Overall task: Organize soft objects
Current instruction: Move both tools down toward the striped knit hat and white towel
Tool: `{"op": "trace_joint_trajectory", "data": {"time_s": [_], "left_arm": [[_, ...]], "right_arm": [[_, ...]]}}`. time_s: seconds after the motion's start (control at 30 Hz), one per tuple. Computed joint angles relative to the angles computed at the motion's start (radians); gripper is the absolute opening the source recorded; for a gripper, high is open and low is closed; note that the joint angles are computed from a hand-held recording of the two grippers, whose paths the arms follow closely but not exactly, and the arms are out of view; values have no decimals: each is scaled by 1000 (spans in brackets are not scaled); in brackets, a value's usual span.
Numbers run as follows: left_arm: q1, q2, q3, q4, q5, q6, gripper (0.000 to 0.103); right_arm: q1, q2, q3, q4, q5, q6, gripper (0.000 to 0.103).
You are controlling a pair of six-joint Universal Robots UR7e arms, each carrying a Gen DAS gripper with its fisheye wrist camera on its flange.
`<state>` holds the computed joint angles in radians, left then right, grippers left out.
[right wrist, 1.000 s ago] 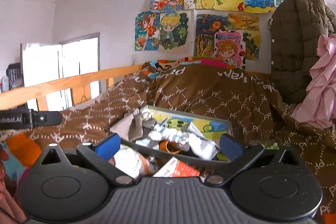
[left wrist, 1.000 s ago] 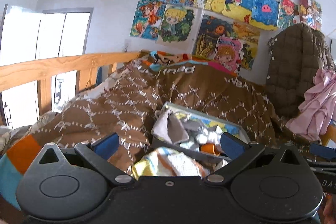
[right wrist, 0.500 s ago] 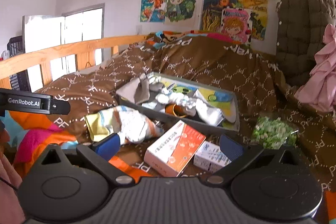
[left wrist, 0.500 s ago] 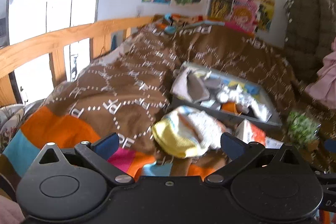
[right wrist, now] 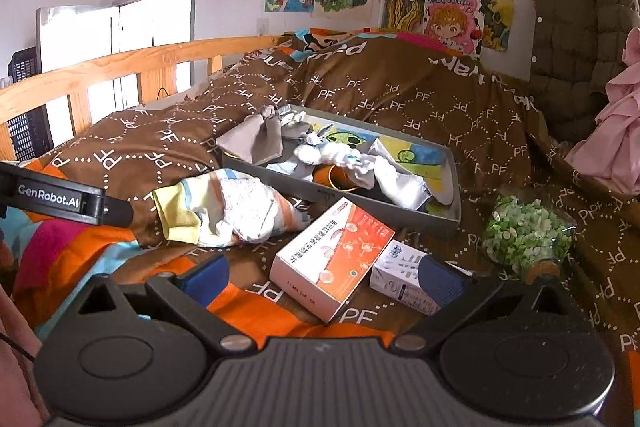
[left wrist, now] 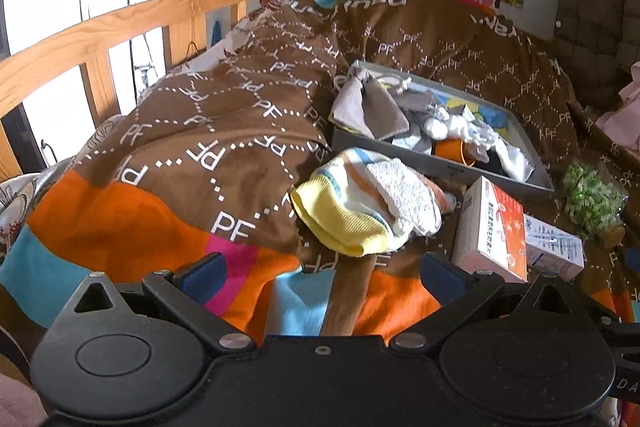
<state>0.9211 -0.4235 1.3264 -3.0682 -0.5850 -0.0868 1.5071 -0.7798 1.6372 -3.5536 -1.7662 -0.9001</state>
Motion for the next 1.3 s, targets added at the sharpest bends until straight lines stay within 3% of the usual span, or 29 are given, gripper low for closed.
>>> {"op": "trace_joint_trajectory", "data": {"time_s": [0.3,0.43,0.73,0.97,1.3], "left_arm": [[50,-24,-85,269,-117,-159,102],[75,-4,-163,366,-196,-116,102],[110,74,-334,508,-269,-37,102],[136,132,-467,607,-312,43,102],[162,182,-563,640,-318,-2,102]], "right_arm": [[-3,15,-34,48,-9,12,103],[-7,25,-53,56,-9,33,103],[-13,57,-93,54,15,8,103],[-17,95,-142,53,36,-58,103],[-23,171,-284,154,78,-94,103]]}}
